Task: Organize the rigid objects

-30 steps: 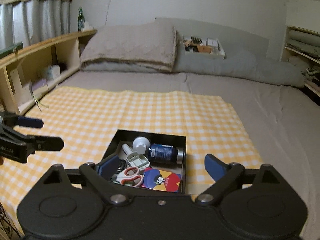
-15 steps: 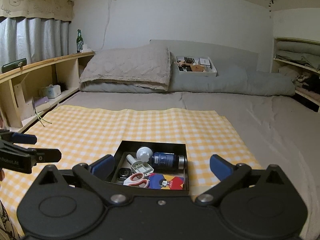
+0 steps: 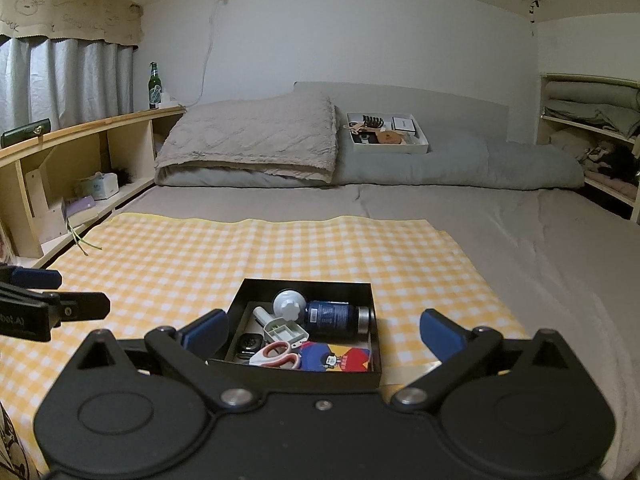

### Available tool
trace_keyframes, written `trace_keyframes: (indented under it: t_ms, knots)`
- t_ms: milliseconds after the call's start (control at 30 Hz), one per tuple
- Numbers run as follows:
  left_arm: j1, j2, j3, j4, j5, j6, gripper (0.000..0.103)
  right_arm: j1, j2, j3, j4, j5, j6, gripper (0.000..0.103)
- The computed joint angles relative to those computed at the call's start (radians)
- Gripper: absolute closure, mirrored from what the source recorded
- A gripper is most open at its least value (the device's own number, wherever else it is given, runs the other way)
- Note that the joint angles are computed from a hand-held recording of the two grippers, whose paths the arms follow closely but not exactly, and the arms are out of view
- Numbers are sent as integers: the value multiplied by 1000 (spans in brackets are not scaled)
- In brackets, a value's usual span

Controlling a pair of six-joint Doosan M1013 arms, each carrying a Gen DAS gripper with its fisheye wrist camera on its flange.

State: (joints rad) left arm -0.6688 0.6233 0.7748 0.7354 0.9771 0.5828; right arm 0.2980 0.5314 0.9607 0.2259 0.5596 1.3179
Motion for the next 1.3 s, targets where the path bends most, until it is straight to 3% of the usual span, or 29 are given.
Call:
trace_keyframes:
  t_ms: [1300]
  knots:
    - [-4,2,-10,19,18,-1,0,3,1,-1,-16,10,0,0]
